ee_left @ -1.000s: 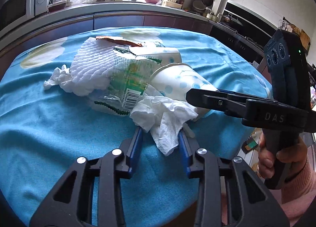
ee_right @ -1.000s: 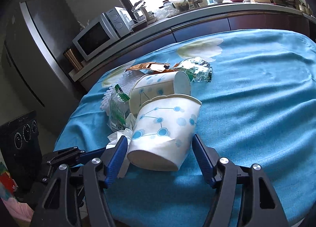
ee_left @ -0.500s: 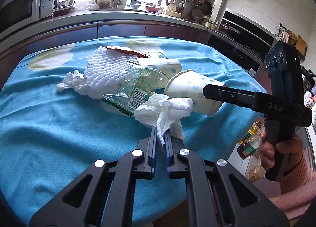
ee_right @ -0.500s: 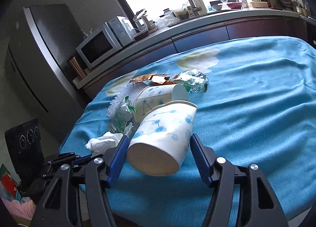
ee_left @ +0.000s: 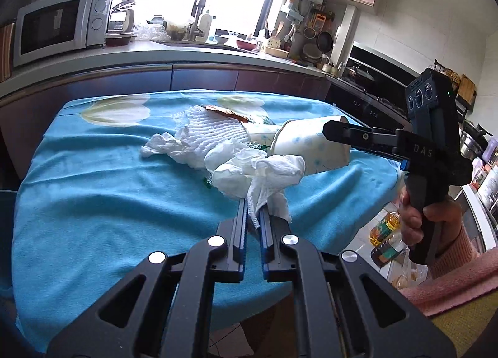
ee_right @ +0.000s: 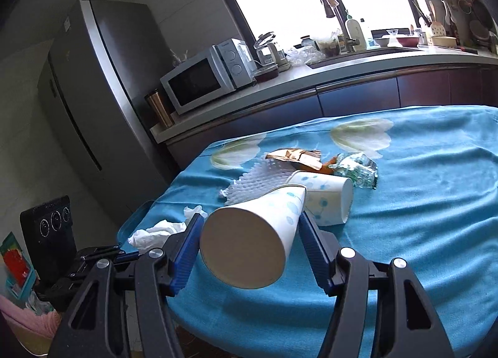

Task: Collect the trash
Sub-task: 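Carry the tissue with the left tool while the right tool carries the cup to the bin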

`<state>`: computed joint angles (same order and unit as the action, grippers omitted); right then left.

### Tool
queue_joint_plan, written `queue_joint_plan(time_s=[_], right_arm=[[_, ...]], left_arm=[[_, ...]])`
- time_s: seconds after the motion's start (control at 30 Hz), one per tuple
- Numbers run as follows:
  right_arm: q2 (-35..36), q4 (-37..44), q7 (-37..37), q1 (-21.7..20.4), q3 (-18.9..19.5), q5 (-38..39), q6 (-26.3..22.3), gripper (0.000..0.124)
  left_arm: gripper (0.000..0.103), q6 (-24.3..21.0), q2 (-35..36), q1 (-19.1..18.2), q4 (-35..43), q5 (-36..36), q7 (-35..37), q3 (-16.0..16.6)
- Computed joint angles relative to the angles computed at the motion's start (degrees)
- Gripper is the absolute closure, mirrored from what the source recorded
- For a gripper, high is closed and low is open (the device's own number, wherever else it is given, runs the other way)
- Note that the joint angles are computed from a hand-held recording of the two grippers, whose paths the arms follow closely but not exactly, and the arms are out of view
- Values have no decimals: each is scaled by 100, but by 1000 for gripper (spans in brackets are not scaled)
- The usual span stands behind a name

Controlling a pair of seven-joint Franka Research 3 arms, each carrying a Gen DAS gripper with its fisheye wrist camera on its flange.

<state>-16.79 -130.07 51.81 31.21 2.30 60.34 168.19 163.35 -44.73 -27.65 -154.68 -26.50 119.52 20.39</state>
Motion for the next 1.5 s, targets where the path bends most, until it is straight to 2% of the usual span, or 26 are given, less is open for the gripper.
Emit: queue_joint_plan(time_s=[0.1,0.37,0.8,1.1,1.3,1.5], right_arm=[[160,263,-328,153,-43,278,-135,63],[580,918,-1031,184,174,839,-603,63],[1838,2303,-1142,-72,773,674,-1636,63],[3258,4063,-678,-22,1256,-236,-2205,63],[4306,5370,114,239,1431,-1255,-2516,63],[5341,6788,1215,617,1370,-2359,-3061,63]], left_arm=[[96,29,-217,289,-88,79,-116,-77],[96,143,-466,1229,-205,592,-732,-172],[96,232,-186,3012,-161,1652,-1722,-246],[96,364,519,3838,67,2072,-2106,-156],[96,344,1089,4021,310,2103,-2103,-36],[96,295,1546,4121,485,1947,-2080,5]])
